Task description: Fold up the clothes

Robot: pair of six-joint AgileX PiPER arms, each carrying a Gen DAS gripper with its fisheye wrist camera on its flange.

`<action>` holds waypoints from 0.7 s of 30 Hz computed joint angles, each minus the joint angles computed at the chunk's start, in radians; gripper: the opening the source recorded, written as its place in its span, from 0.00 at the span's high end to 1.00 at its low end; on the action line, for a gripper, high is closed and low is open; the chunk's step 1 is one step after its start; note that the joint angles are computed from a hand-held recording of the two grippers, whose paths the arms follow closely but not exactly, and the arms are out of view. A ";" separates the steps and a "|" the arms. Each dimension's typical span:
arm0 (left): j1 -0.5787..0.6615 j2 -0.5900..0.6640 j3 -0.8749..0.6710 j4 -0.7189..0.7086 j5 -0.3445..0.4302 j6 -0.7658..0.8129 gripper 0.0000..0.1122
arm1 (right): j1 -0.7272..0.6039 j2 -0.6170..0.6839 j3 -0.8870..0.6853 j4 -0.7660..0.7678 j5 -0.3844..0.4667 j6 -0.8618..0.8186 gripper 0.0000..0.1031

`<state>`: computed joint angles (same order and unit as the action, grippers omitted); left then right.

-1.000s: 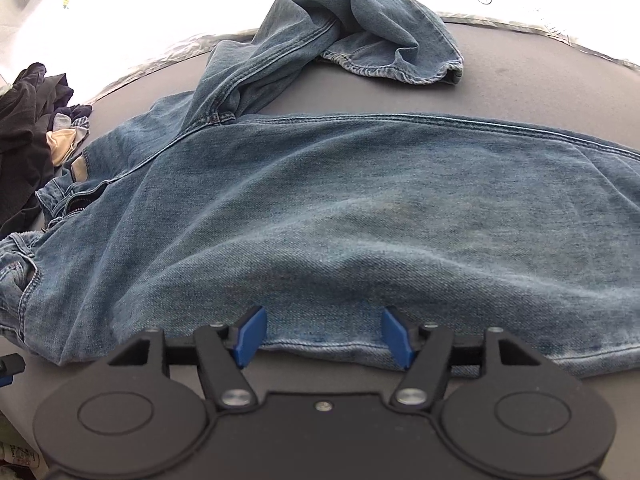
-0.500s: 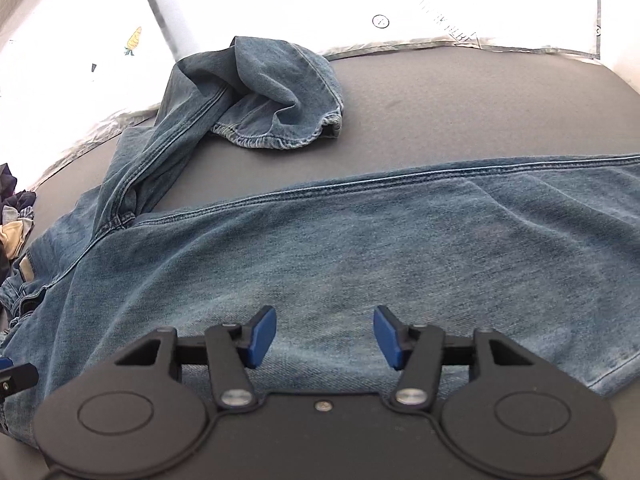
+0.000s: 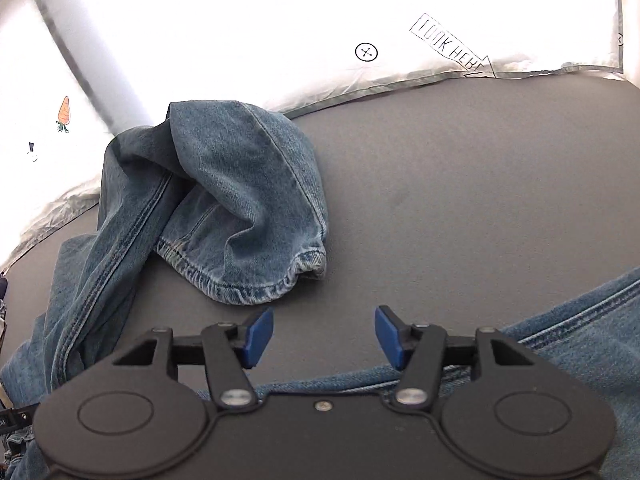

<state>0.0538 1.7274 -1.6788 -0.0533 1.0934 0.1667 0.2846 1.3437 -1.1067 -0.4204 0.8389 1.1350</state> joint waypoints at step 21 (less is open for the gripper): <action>-0.026 0.133 -0.103 0.078 0.024 -0.126 0.08 | -0.060 -0.004 0.032 -0.170 -0.090 0.087 0.90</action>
<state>0.0280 1.8601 -1.7822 0.0251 1.1177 0.0407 0.2249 1.3399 -1.0745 -0.5903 0.7493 1.2224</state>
